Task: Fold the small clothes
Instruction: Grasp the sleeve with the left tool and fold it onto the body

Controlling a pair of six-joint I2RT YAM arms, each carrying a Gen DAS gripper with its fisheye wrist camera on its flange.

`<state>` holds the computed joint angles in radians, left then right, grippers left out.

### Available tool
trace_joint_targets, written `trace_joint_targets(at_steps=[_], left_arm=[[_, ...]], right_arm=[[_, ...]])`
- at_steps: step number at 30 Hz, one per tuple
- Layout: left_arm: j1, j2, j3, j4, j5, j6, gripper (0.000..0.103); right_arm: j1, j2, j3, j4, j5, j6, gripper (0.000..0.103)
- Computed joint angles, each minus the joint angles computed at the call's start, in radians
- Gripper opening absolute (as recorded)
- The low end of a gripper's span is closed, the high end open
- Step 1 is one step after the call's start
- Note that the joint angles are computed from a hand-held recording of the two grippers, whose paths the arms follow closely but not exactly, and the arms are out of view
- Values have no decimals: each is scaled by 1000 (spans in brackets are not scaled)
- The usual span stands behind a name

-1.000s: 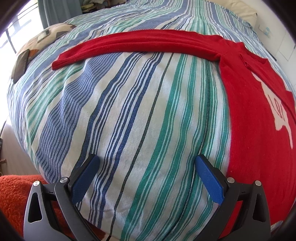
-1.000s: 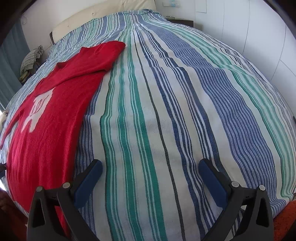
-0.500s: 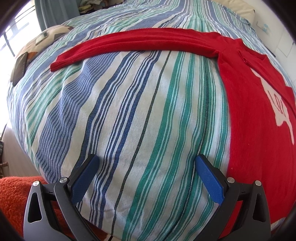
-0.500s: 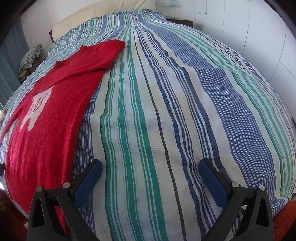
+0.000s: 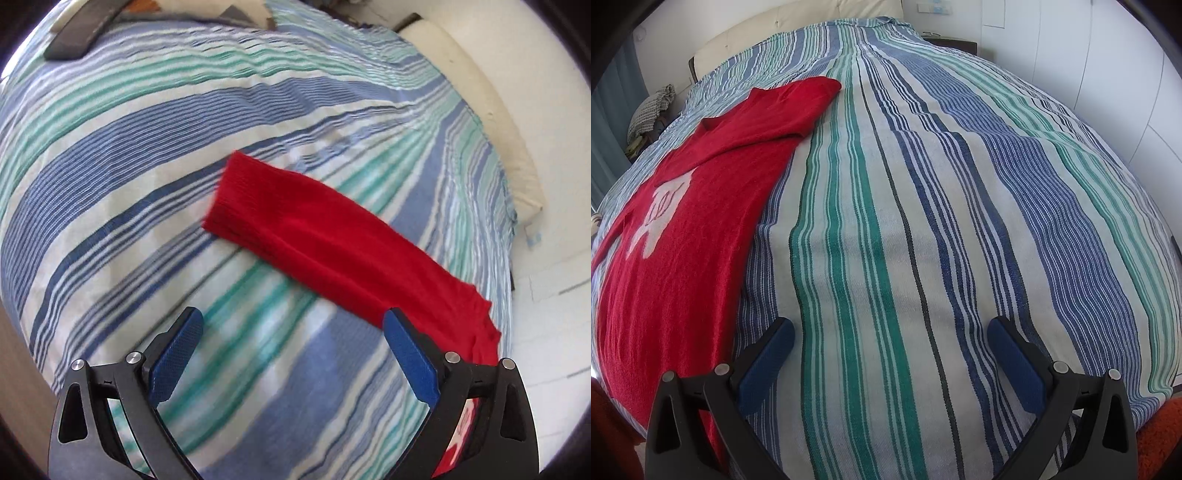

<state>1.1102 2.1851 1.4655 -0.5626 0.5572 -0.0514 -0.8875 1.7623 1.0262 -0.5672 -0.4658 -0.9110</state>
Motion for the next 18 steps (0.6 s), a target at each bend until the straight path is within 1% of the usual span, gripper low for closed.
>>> trace_joint_targets(at_steps=[1, 2, 4, 6, 7, 8, 9, 11, 12, 14, 16, 18], left_arm=[[4, 39, 36, 2, 0, -25, 87], [8, 64, 61, 16, 6, -48, 85], [1, 73, 65, 81, 12, -109, 84], [-14, 90, 83, 128, 12, -166, 72], [-22, 108, 106, 134, 8, -186, 52], [-28, 120, 119, 134, 5, -202, 9], [-37, 129, 138, 116, -8, -211, 7], [-59, 59, 80, 169, -53, -213, 5], [-78, 9, 52, 192, -66, -187, 5], [-150, -110, 11, 204, -97, -111, 5], [-248, -223, 3, 182, -98, -39, 5], [-380, -316, 26, 155, -110, 10, 5]], right_arm=[[0, -1, -1, 1, 0, 0, 103], [1, -1, -2, 4, 0, 0, 103], [4, -3, -5, 10, 2, 4, 103], [8, -7, -11, 18, 6, 7, 103], [10, -9, -14, 23, 9, 11, 103], [10, -9, -16, 26, 10, 13, 103], [12, -10, -17, 29, 11, 17, 103], [12, -9, -17, 29, 11, 21, 103], [12, -8, -15, 28, 10, 20, 103], [12, -4, -11, 25, 8, 19, 103], [13, -4, -10, 22, 11, 19, 103], [14, -2, -5, 16, 14, 20, 103]])
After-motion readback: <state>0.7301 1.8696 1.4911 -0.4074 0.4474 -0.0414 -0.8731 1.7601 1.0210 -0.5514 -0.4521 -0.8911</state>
